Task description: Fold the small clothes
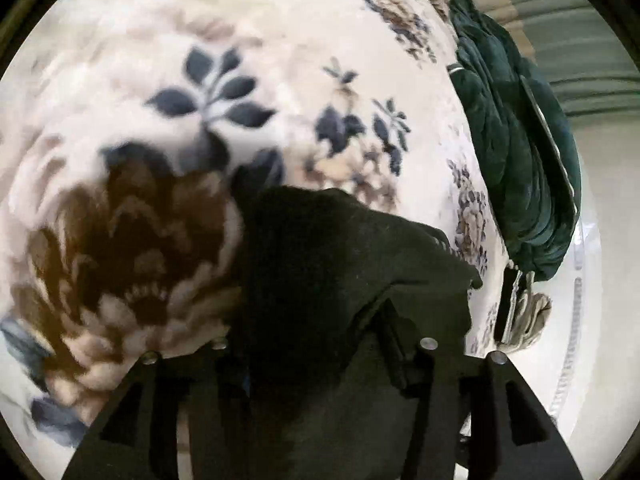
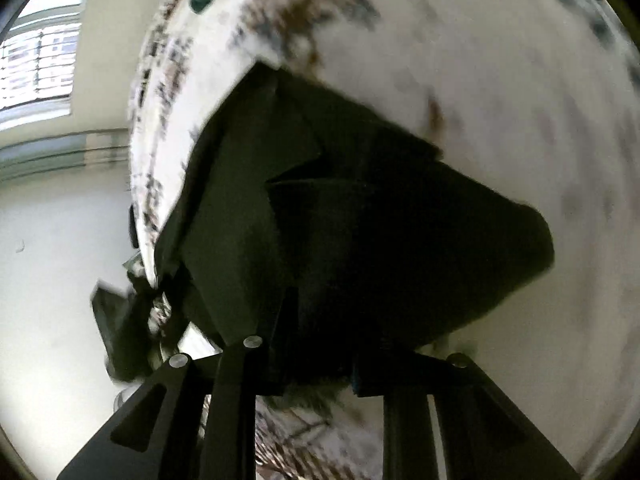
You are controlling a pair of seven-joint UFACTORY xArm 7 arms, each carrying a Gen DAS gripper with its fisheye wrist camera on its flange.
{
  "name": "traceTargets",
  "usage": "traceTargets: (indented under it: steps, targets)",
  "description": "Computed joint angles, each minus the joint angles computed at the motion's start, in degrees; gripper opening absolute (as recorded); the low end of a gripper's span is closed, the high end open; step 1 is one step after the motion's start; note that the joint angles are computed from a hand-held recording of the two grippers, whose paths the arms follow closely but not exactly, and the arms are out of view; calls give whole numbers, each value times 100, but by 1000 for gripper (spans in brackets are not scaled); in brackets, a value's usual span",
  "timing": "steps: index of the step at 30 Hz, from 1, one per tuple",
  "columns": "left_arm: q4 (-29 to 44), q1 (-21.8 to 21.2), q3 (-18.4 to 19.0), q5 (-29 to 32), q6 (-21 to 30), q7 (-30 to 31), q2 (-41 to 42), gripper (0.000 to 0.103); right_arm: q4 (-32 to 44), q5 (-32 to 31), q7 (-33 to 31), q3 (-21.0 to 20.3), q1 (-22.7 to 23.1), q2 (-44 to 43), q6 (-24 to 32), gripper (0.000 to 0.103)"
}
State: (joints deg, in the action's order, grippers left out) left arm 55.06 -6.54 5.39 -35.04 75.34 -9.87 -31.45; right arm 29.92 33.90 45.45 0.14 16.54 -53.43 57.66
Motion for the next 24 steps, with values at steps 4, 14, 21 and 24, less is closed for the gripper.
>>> traceTargets:
  steps: [4, 14, 21, 24]
  targets:
    - [-203, 154, -69, 243, -10, -356, -520, 47, 253, -475, 48, -13, -48, 81, 876, 50]
    - [73, 64, -143, 918, -851, -296, -148, 47, 2343, -1268, -1588, -418, -736, 1816, 1533, 50]
    - [214, -95, -169, 921, -1119, 577, 343, 43, 4714, -1036, -3257, -261, -750, 5116, 921, 50]
    - [118, -103, -238, 953, -1307, 724, 225, 27, 5729, -811, -3609, -84, -1009, 6201, 1924, 50]
